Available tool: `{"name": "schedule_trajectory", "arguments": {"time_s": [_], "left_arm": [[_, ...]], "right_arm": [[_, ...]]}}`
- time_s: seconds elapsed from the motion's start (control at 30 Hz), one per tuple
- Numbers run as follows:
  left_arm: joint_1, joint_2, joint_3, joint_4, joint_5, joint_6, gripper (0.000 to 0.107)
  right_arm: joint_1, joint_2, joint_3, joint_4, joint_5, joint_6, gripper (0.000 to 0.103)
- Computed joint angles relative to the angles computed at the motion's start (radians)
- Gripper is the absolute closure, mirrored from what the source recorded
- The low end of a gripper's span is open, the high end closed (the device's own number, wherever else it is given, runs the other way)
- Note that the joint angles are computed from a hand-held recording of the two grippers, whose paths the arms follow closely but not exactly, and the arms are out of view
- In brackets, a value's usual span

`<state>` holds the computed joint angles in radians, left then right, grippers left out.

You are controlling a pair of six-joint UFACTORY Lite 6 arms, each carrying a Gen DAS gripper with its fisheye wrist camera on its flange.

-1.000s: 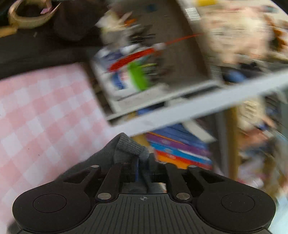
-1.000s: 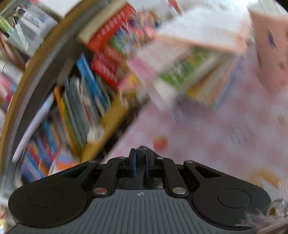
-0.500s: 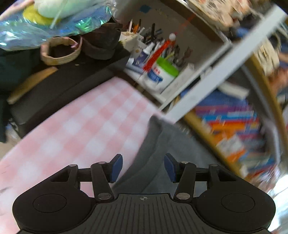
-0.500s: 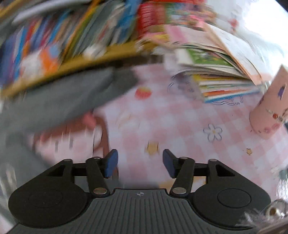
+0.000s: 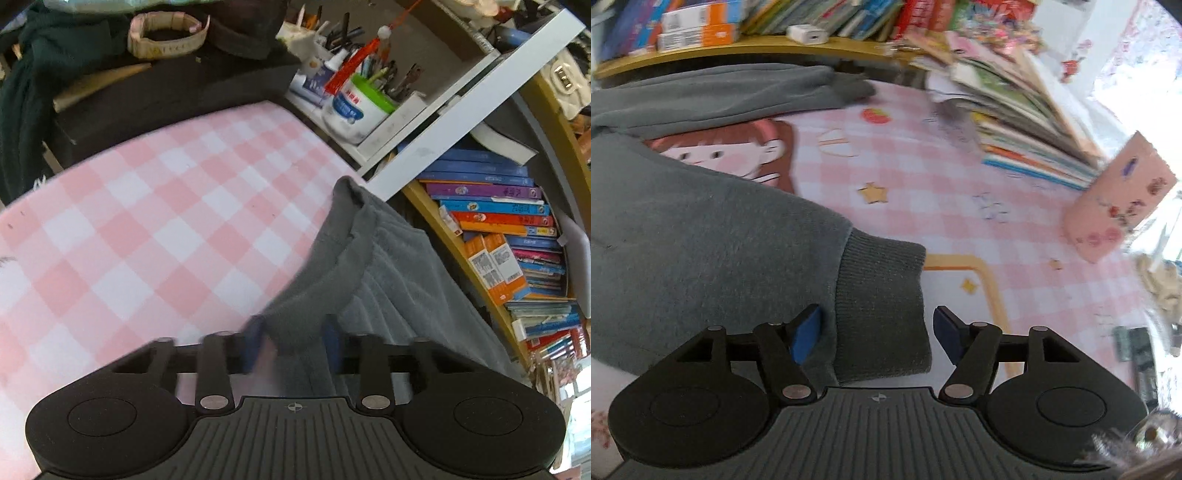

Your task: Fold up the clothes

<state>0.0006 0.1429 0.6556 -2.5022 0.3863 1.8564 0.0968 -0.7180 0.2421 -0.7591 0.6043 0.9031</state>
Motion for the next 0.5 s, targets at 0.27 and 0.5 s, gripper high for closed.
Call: {"name": "schedule_trajectory", "arguments": {"time_s": [0.27,0.5], "left_arm": [[0.094,-0.343,-0.243,-0.025,0.083,0.010,0.100],[0.235,-0.340,-0.305,0.316,0.019,-0.166,0.089]], "right_arm": [[-0.029,-0.083,-0.031,0.098,-0.005,-0.114,0.037],[0.099,-0.205,-0.076,0.160,0.068,-0.081,0.034]]}}
